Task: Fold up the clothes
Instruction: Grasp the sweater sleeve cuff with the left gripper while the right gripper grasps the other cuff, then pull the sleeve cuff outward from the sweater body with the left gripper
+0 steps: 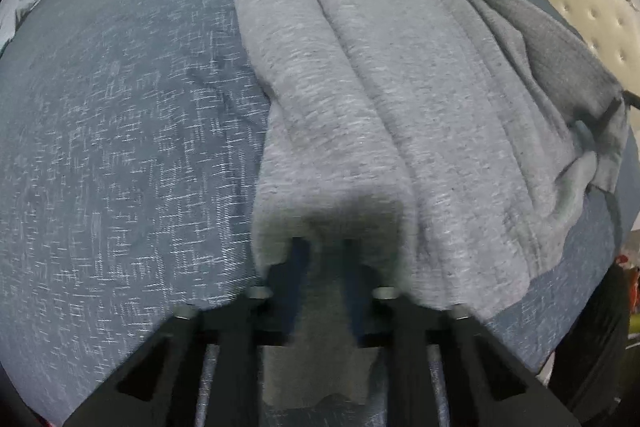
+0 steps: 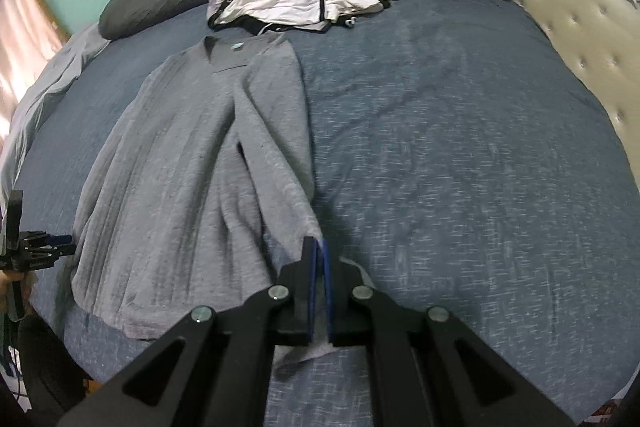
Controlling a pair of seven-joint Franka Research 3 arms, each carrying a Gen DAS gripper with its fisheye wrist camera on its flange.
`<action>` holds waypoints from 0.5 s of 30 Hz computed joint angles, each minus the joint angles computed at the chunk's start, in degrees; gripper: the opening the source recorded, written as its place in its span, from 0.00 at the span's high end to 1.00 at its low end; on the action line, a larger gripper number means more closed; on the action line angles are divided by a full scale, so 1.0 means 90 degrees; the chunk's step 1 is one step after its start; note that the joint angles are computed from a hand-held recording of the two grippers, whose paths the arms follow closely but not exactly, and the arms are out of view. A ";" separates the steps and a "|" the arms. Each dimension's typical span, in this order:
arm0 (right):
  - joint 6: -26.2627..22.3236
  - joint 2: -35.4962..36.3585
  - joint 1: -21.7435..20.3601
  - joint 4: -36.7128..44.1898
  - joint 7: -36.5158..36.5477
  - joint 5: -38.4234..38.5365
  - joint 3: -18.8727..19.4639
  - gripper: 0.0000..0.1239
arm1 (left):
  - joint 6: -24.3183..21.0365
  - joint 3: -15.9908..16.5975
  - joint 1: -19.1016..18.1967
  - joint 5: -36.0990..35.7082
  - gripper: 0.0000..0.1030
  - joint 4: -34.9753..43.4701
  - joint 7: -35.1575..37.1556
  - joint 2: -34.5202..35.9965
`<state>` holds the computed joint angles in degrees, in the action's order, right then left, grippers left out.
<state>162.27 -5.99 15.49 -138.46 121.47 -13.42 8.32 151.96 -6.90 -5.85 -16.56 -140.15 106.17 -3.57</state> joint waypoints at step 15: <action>0.0073 0.0071 -0.0141 -0.0016 0.0190 -0.0186 -0.0110 0.97 | -0.0021 0.0219 0.0046 -0.0153 0.97 -0.0162 0.0337 -0.0405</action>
